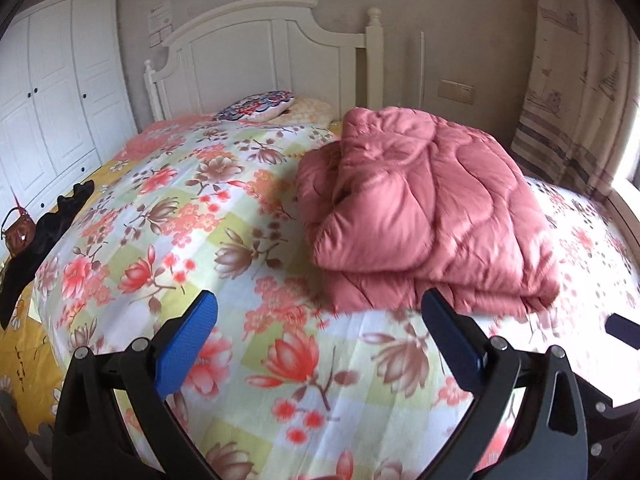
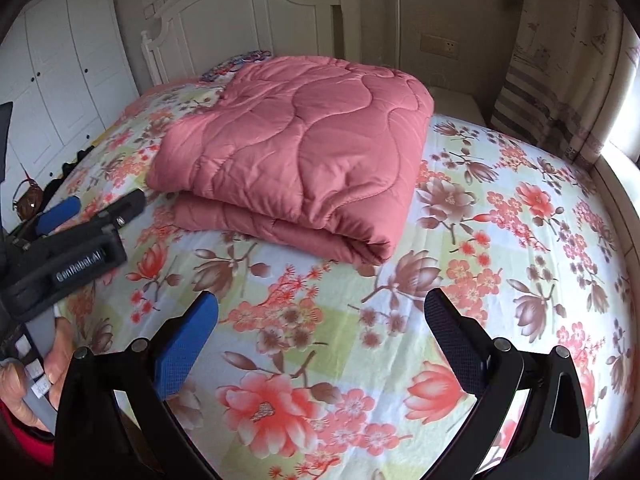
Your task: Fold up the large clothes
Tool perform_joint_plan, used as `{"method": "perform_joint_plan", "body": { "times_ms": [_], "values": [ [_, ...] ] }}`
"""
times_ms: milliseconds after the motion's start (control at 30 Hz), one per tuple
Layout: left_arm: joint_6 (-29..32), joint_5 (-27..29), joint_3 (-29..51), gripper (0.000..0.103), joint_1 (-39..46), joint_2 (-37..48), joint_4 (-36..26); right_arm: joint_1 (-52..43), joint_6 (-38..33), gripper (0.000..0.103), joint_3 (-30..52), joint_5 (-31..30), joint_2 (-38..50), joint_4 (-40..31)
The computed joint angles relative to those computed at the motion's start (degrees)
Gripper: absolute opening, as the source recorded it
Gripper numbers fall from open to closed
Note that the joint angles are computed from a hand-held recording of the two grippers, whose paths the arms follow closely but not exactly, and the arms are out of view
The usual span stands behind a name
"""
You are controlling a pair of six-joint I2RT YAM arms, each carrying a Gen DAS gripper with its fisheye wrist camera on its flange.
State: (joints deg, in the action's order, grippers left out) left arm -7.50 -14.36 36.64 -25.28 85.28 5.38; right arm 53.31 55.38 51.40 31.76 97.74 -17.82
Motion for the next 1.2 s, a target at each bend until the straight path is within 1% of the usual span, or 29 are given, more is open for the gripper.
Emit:
{"method": "perform_joint_plan", "body": {
  "times_ms": [67, 133, 200, 233, 300, 400, 533, 633, 767, 833, 900, 933, 1000, 1133, 1200],
  "values": [
    [0.14, -0.01, -1.26, 0.101, -0.71, -0.92, -0.34, 0.49, 1.40, 0.099, -1.04, -0.43, -0.26, 2.04],
    [0.81, 2.06, -2.52, 0.101, -0.88, -1.82, -1.23, 0.94, 2.87, 0.099, -1.84, -0.81, -0.32, 3.40],
    [1.15, 4.48, -3.93, 0.101, -0.64, -2.44, -1.40, 1.43, 2.52, 0.099, -2.09, -1.10, -0.20, 4.08],
    [1.23, 5.74, -4.98, 0.101, -0.33, -2.74, -0.95, 2.01, 2.38, 0.099, -2.01, -0.64, -0.02, 4.05],
    [1.84, 7.28, -6.37, 0.101, -0.12, -2.96, -0.06, 3.52, 4.27, 0.099, -1.06, 1.97, 0.91, 2.14],
    [1.80, 5.71, -8.08, 0.101, -1.18, -3.29, 1.46, 4.54, 5.94, 0.099, -0.10, 3.35, 2.21, 0.08],
    [1.35, -2.13, -8.49, 0.101, -4.98, -2.48, 1.26, 4.78, 5.98, 0.099, 0.52, 2.53, 3.51, -0.39],
    [1.46, -2.19, -8.82, 0.101, -5.07, -2.67, 1.47, 4.90, 6.28, 0.099, 0.34, 2.67, 3.68, -0.42],
    [1.65, 0.15, -8.23, 0.101, -3.79, -2.22, 0.67, 4.74, 6.85, 0.099, -0.90, 2.44, 3.20, 1.07],
    [1.40, 2.19, -7.88, 0.101, -2.94, -1.74, 0.20, 4.64, 6.92, 0.099, -2.04, 2.11, 2.87, 2.90],
    [1.11, 4.10, -7.56, 0.101, -2.27, -1.02, -0.01, 5.16, 7.15, 0.099, -2.59, 3.49, 2.89, 3.84],
    [1.01, 4.00, -7.79, 0.101, -2.35, -0.85, 0.56, 5.61, 7.07, 0.099, -2.41, 4.66, 3.11, 3.68],
    [1.01, 1.80, -8.53, 0.101, -3.52, -0.83, 2.01, 6.77, 7.13, 0.099, -0.94, 7.73, 4.05, 1.26],
    [1.14, 0.33, -8.70, 0.101, -4.52, -0.64, 2.70, 7.49, 6.56, 0.099, -0.38, 9.96, 4.00, 0.06],
    [1.11, -0.75, -8.86, 0.101, -5.00, -0.85, 2.66, 7.43, 6.45, 0.099, 0.05, 10.01, 4.24, -0.80]
  ]
}}
